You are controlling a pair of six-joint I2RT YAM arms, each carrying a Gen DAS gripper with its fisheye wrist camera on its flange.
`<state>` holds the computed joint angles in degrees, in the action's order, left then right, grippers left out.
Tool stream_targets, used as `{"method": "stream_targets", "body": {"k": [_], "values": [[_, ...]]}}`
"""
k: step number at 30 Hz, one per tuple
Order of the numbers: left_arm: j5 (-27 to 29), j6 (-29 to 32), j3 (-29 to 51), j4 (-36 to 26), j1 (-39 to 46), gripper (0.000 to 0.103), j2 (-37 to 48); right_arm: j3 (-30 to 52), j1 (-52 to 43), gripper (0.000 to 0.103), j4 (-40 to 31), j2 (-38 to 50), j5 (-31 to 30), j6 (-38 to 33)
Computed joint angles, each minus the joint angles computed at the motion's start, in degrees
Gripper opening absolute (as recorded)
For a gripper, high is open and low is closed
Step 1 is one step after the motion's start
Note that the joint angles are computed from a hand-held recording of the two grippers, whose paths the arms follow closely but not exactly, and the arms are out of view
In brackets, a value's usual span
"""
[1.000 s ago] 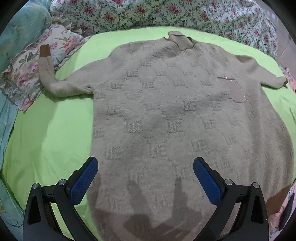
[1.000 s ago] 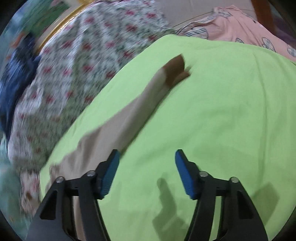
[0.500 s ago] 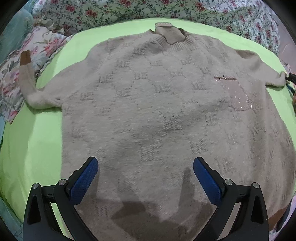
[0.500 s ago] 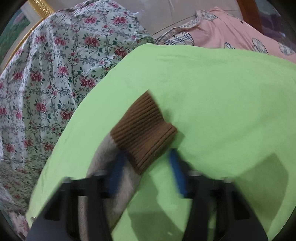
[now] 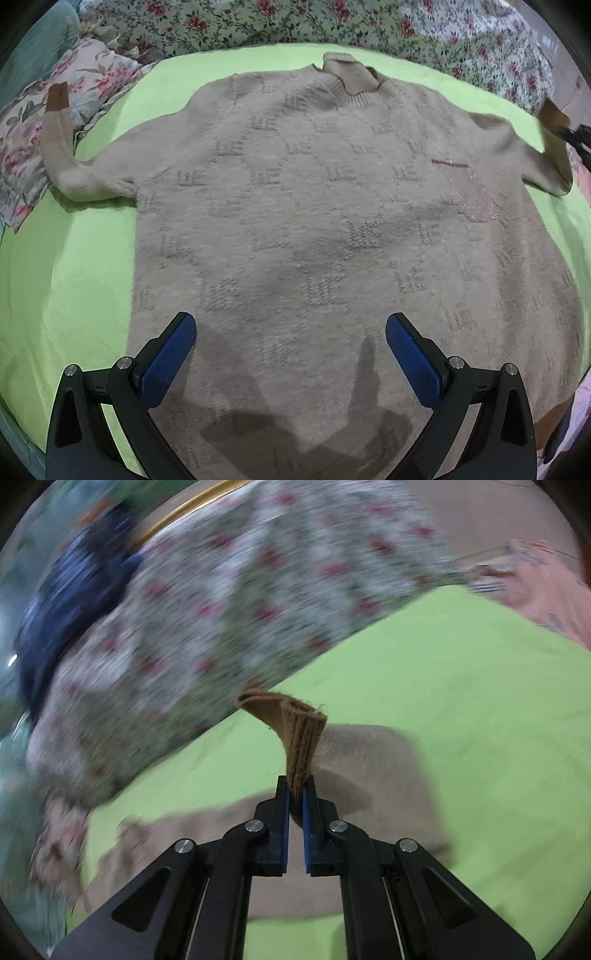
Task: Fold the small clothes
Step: 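Grasp the brown cuff of a sleeve with the right tool, then carry the cuff across the sweater body with the right tool while the left tool grasps the other cuff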
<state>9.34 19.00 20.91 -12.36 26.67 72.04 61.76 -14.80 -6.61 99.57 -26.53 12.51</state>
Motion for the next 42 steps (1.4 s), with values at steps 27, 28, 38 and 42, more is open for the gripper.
{"method": "stream_targets", "body": {"k": [27, 28, 38, 42], "values": [[19.4, 2.9, 17.7, -2.5, 10.4, 0.103, 20.2, 7.2, 48.5, 0.042, 9.9, 21.2, -8.9, 27.6], [20.3, 1.5, 20.0, -2.5, 9.3, 0.103, 22.9, 3.7, 47.7, 0.042, 11.8, 18.2, -8.6, 27.4], [17.0, -10.7, 33.8, 4.8, -1.9, 0.058, 39.7, -25.5, 34.9, 0.051, 10.3, -17.5, -2.4, 20.7], [19.5, -9.4, 32.9, 4.1, -1.0, 0.006, 37.1, -30.5, 26.8, 0.051, 5.4, -25.0, -1.5, 16.5]]}}
